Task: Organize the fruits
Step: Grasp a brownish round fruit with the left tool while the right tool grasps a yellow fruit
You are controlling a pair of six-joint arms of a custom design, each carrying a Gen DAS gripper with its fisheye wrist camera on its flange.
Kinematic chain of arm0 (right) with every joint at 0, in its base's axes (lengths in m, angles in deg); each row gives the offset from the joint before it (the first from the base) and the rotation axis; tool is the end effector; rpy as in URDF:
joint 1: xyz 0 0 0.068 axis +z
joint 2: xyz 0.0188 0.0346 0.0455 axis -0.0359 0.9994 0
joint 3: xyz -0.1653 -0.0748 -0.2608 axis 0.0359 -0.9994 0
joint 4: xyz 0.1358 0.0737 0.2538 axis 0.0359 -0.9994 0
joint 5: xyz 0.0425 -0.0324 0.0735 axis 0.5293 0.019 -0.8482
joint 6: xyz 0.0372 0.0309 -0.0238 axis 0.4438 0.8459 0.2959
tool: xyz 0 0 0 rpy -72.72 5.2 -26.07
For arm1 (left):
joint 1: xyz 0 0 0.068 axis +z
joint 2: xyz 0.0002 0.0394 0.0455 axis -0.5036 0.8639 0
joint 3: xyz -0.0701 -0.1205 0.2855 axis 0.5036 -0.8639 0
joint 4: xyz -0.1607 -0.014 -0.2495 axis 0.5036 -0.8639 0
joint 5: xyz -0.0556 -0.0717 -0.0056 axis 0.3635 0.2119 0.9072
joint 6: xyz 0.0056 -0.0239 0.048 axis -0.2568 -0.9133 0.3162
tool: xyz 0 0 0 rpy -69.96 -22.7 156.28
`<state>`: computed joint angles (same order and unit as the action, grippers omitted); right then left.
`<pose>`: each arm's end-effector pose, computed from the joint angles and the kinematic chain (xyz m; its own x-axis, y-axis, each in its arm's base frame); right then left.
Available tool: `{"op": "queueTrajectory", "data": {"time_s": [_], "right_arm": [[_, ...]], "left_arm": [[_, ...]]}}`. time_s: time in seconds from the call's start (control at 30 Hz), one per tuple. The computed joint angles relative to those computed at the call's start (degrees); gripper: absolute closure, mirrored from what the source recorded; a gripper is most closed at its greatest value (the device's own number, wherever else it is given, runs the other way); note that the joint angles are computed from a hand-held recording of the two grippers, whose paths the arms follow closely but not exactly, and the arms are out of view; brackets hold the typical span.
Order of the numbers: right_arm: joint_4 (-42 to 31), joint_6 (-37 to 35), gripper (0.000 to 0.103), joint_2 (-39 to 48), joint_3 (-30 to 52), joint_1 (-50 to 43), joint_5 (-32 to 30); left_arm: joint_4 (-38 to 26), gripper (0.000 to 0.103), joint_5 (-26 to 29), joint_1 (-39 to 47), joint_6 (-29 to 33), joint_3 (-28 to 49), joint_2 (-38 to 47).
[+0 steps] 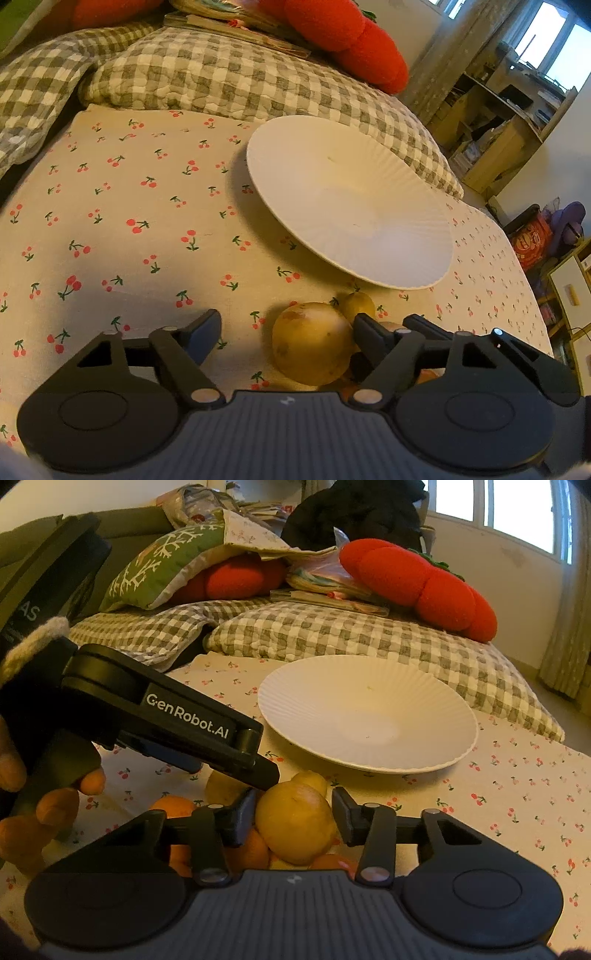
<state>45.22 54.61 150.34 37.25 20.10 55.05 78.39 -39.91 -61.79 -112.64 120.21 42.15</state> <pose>0.2821 0.1155 0.1322 -0.5249 -0.2621 -0.8098 -0.4140 0.9099 -0.0262 0.3475 -0.2143 0.1302 -0.8195 -0.0768 -0.5679 0.1511 0.9269 -0.3435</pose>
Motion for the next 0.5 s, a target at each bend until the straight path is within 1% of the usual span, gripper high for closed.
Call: {"op": "queueTrajectory", "data": {"time_s": [0.1, 0.23, 0.5], "right_arm": [[-0.25, 0.13, 0.064, -0.36, -0.05, -0.7, -1.11], [0.03, 0.45, 0.065, -0.89, -0.7, -1.58, -2.63], [1.94, 6.14, 0.065, -1.96, -2.63, -5.64, -8.37]], "left_arm": [[-0.21, 0.037, -1.21, -0.79, 1.05, 0.19, -0.17], [-0.16, 0.041, -0.79, -0.85, 1.19, 0.46, 0.14], [0.63, 0.041, -0.62, -1.12, 2.57, 0.94, 1.24]]}}
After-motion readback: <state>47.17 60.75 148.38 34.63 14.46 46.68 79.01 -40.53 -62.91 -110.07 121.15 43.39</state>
